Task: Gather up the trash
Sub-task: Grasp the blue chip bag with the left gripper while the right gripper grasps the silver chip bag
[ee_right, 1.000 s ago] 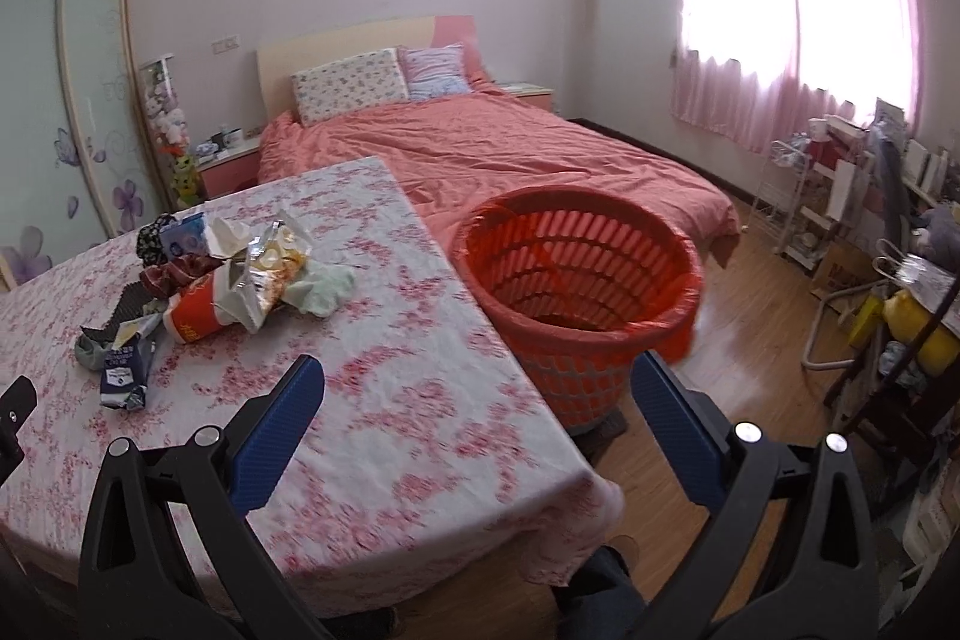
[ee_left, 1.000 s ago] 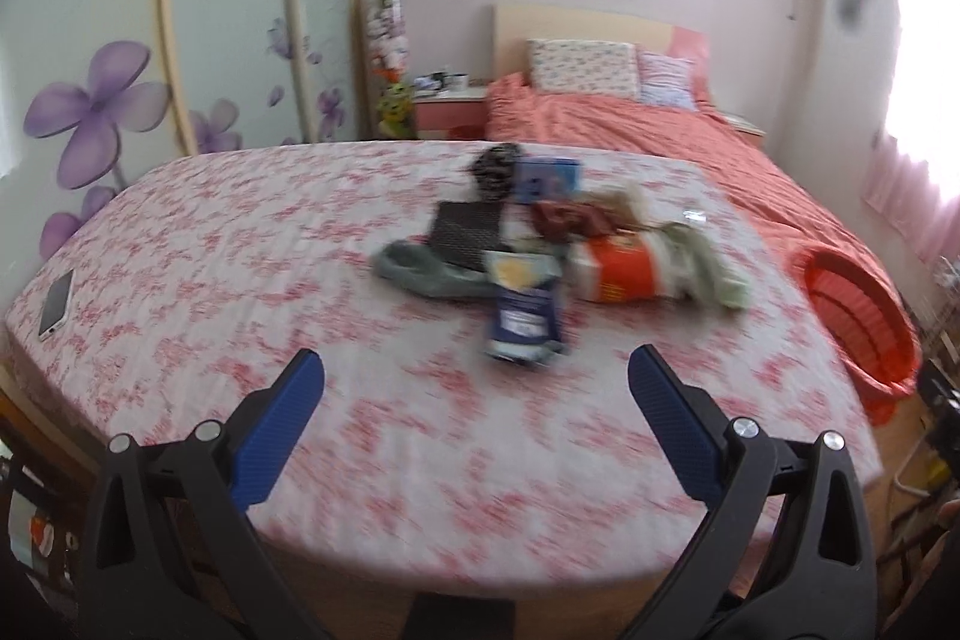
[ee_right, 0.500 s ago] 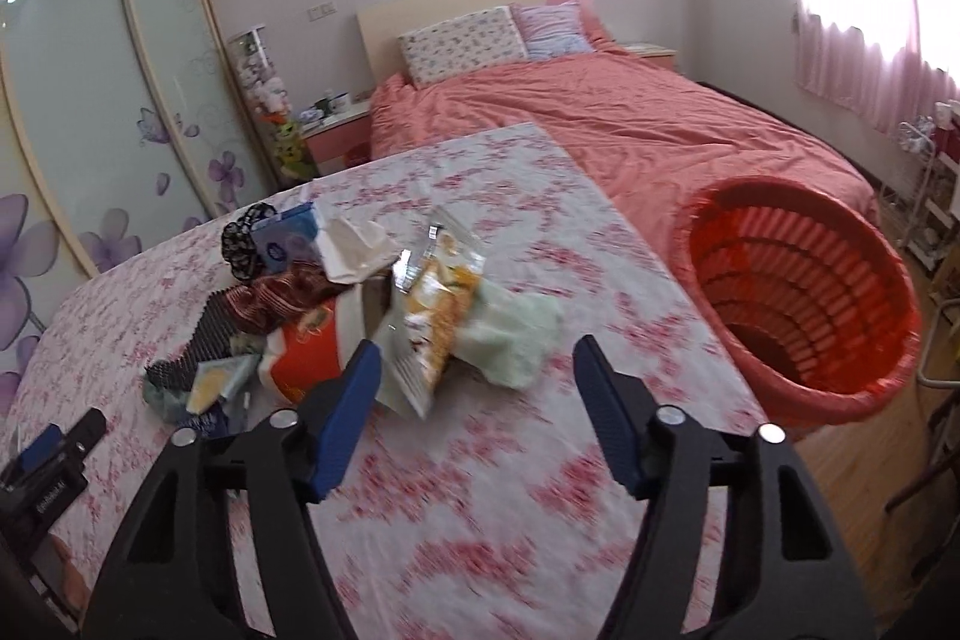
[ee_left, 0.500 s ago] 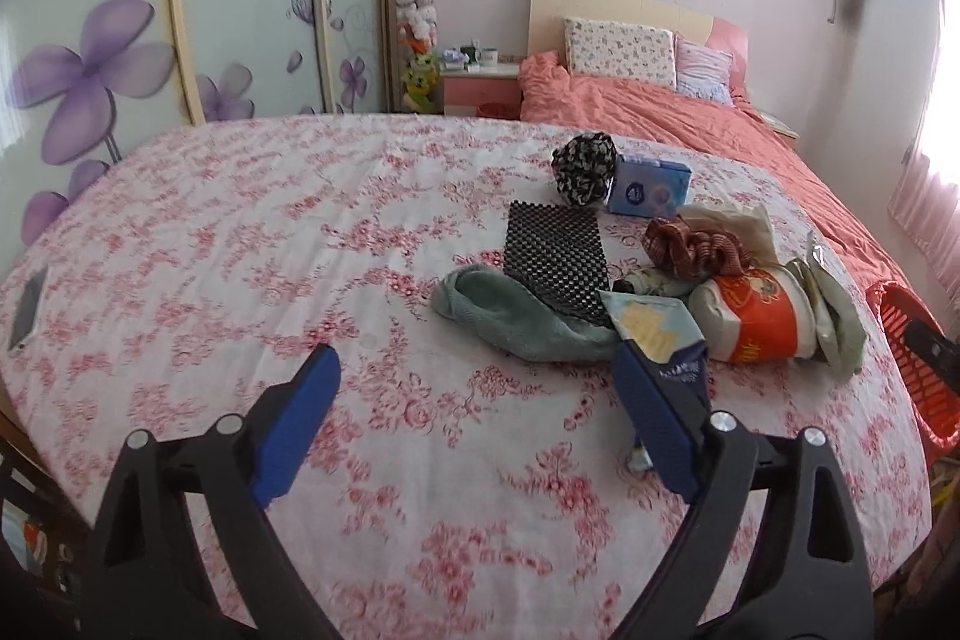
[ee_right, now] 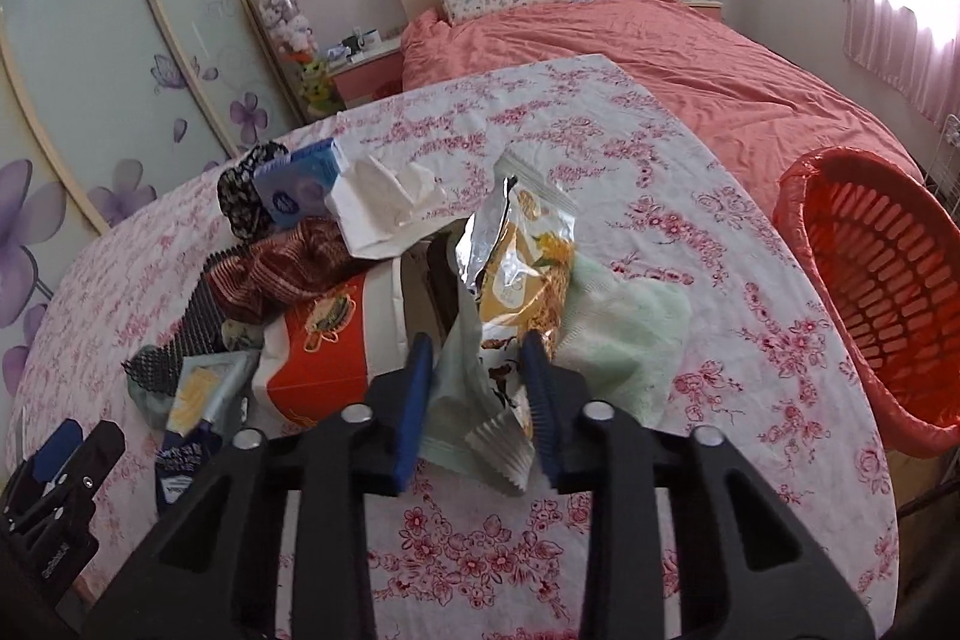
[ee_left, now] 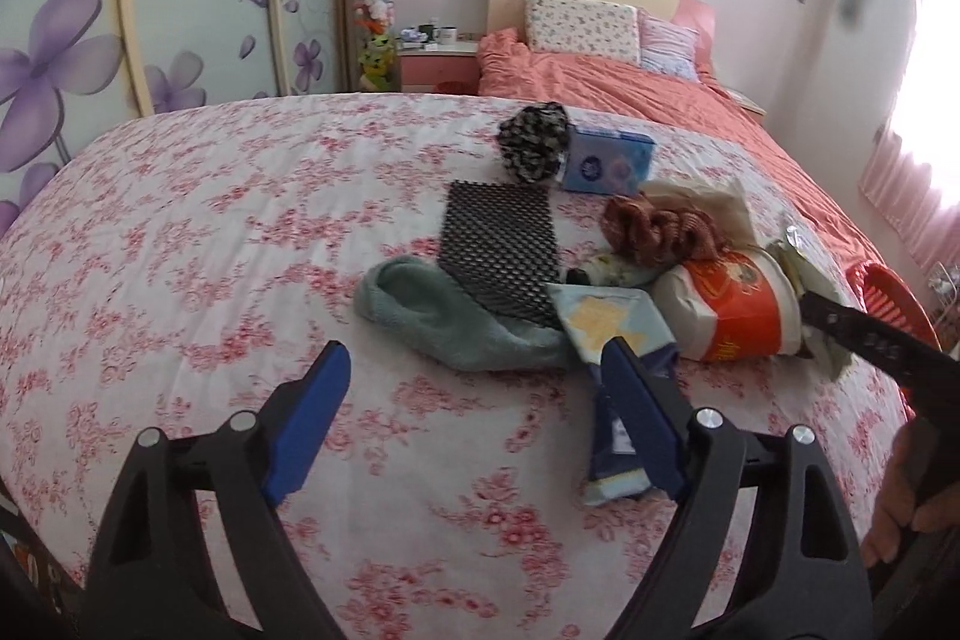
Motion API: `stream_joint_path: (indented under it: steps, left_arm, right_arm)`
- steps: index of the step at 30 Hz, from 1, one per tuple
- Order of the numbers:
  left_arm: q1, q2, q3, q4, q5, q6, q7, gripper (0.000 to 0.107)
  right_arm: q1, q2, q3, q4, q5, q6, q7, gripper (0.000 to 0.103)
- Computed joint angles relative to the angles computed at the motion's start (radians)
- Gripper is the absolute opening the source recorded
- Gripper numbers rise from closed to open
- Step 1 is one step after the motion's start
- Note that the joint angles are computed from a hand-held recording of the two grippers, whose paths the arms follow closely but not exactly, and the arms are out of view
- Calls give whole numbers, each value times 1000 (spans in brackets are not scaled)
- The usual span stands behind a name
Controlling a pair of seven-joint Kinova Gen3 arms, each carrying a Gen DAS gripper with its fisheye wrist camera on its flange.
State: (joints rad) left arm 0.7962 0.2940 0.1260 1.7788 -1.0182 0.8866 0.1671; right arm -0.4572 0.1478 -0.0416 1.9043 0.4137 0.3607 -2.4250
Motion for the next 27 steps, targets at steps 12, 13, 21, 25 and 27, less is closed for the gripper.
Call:
stream_joint_path:
  steps: [12, 13, 21, 25, 27]
  left_arm:
    - [29, 48, -1, -61, 48, -44, -81, 68]
    - [33, 51, -5, -65, 55, -47, -87, 68]
    - [53, 129, -36, -162, 149, -1, -182, 65]
    - [37, 138, -53, -170, 211, -35, -224, 46]
    - [43, 121, -69, -148, 207, -68, -216, 37]
  right_arm:
    - [26, -74, 7, 81, 58, -88, -57, 11]
    - [34, -79, 1, 86, 60, -91, -57, 11]
    - [97, -91, -31, 111, -20, -111, 16, 11]
    - [121, -95, -39, 124, -86, -125, 91, 11]
    - [131, -103, -43, 131, -119, -133, 128, 11]
